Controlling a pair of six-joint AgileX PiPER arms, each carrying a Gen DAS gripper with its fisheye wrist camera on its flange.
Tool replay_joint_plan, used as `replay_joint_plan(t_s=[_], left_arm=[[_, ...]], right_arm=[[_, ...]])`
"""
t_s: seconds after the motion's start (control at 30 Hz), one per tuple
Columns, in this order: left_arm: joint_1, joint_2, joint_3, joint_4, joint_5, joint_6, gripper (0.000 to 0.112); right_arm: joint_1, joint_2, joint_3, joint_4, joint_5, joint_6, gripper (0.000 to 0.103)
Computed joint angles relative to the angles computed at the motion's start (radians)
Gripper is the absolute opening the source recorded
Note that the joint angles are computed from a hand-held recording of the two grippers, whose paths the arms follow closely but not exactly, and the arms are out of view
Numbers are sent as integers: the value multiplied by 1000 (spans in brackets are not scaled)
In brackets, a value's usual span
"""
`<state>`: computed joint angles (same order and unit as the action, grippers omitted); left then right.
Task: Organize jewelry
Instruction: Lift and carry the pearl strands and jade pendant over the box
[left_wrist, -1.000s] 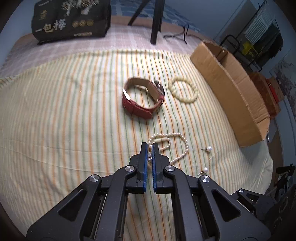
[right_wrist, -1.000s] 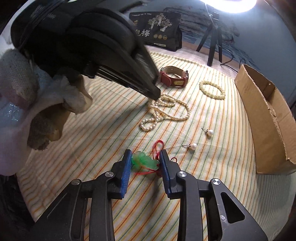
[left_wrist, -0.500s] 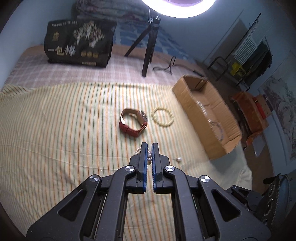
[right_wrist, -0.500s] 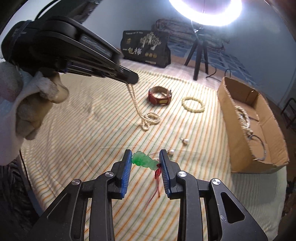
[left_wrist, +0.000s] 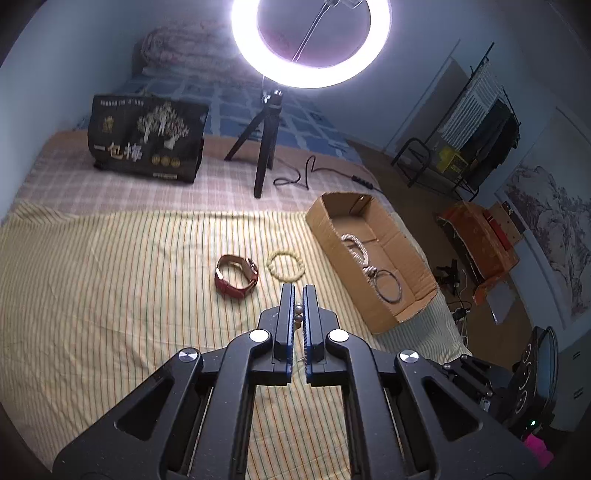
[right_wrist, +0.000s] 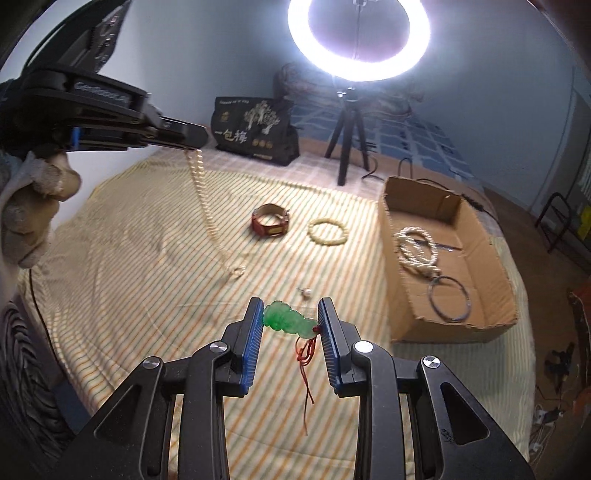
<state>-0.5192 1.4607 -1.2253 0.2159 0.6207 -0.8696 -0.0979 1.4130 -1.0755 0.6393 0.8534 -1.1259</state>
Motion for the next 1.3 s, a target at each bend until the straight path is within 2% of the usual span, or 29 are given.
replay_joint_plan(t_s=[0.33, 0.63, 1.03, 1.3], left_arm=[[-71, 1, -99, 80, 69, -50, 2], [-109, 86, -284, 88, 131, -13, 2], [-143, 313, -678, 52, 246, 98, 2], [-148, 526, -1039, -5, 369, 191, 2]], right_arm=[[-95, 26, -110, -3, 81, -31, 28], [-186, 106, -272, 2, 154, -27, 28], [-226, 290, -564, -24, 196, 37, 28], [-216, 466, -792, -37, 241, 101, 28]])
